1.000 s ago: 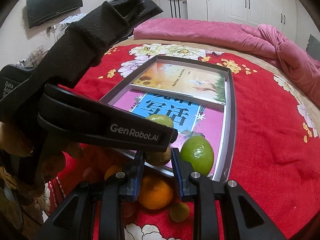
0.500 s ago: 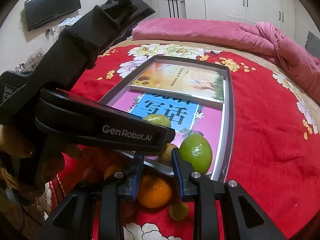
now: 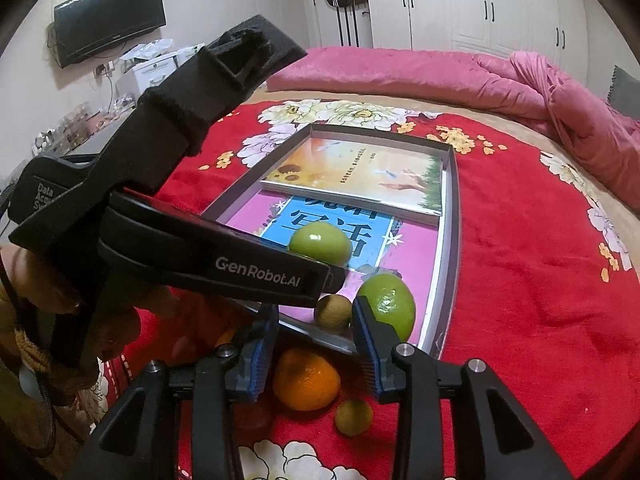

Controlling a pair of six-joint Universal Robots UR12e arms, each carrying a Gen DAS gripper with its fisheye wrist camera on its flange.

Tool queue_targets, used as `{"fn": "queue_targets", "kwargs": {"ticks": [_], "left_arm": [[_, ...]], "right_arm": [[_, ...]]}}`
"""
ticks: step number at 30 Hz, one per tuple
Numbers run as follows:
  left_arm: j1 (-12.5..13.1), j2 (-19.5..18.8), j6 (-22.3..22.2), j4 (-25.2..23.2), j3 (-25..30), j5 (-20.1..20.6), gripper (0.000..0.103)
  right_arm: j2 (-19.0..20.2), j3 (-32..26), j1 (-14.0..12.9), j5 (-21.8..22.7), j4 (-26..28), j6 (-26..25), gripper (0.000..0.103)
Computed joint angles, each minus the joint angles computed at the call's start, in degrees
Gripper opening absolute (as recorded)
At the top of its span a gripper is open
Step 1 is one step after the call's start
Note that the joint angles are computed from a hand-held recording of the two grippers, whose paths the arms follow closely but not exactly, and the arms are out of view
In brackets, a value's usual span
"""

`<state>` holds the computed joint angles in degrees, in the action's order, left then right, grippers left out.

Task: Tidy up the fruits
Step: 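Lower the pear into the tray and open the left tool while the right tool releases the kiwi, then withdraw both open tools from the tray toward the loose fruit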

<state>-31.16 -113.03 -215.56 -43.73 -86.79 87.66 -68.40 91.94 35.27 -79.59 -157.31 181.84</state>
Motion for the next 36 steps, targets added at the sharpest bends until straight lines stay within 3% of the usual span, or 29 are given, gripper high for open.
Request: {"fn": "queue_targets", "kwargs": {"ticks": [9, 15, 27, 36], "left_arm": [[0.1, 0.3, -0.5, 0.6, -0.3, 0.1, 0.053], [0.1, 0.6, -1.0, 1.1, -0.5, 0.2, 0.054], [-0.1, 1.8, -2.2, 2.7, -1.2, 1.0, 0.065], [-0.7, 3.5, -3.2, 4.0, -2.4, 3.3, 0.074]], "right_arm": [[-0.5, 0.6, -0.1, -0.4, -1.4, 1.1, 0.051], [-0.5, 0.6, -0.1, -0.7, -1.7, 1.5, 0.052], [-0.6, 0.6, -0.3, -1.6, -2.1, 2.7, 0.059], [-0.9, 1.1, -0.5, -1.7, -3.7, 4.2, 0.072]]}}
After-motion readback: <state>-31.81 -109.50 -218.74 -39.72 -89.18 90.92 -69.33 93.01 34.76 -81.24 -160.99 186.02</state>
